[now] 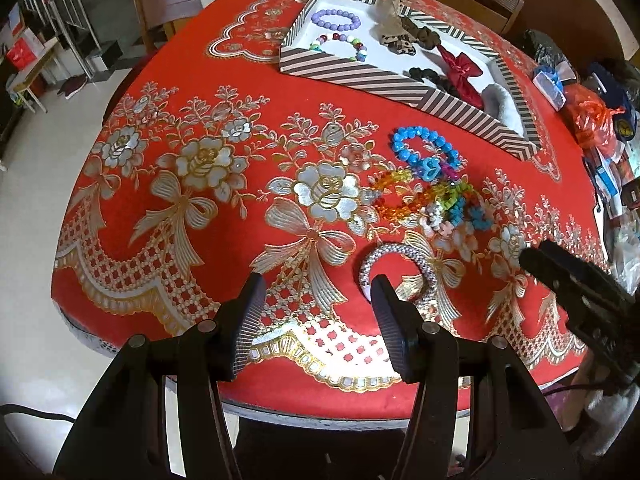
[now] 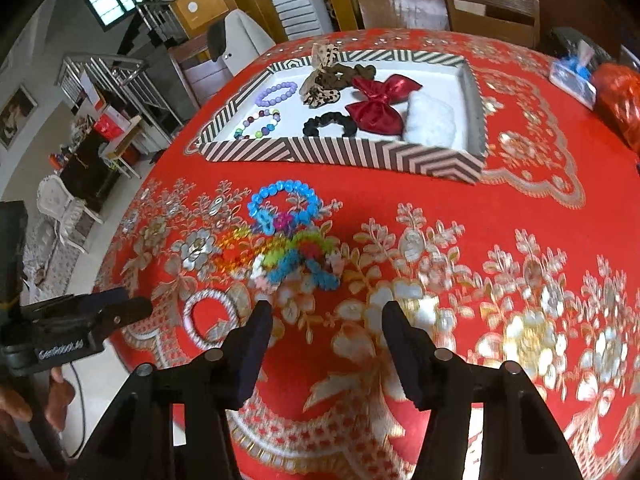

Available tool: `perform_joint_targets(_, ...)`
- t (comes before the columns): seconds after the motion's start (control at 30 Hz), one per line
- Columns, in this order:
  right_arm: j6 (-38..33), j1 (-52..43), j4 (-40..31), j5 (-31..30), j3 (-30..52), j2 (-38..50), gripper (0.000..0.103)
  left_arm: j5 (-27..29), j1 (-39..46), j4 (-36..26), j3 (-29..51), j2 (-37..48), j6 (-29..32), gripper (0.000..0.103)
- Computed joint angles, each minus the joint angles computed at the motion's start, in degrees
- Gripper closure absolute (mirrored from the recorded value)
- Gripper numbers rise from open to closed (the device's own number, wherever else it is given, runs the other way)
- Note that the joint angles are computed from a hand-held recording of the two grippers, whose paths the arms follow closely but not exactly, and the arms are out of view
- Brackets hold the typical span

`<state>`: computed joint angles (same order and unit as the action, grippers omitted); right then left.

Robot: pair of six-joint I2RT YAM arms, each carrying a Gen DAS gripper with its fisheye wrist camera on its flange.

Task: Organize jewelry
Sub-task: 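Grasp the silver rhinestone bangle with the left tool while the right tool grasps a multicolor bead bracelet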

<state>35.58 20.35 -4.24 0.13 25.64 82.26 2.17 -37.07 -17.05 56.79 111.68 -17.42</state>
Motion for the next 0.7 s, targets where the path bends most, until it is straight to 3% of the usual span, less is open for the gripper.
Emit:
perform_joint_targets(0.33,-5.6,-2.6,4.5,-0.7,7.3,12.8,0.059,1.8,1.6,-0.9,2.0,2.5,2.0,0.048)
perform_joint_targets(0.47,-7.3,-2.6,4.4,-1.4,9.3,16.3,0.067,3.8,1.6,-1.4,2.6,3.5,3.8,0.048)
perform_joint_targets(0.57,-8.0,-2.4,3.3,-1.1,10.0,18.7,0.080,4.3,1.1,-1.4,3.0,4.0,4.5,0.048)
perform_joint_targets(0.7,-8.6,-3.8,2.9,0.4,8.0,16.9,0.086,4.5,0.6,-2.1,4.3,5.4,5.1,0.048)
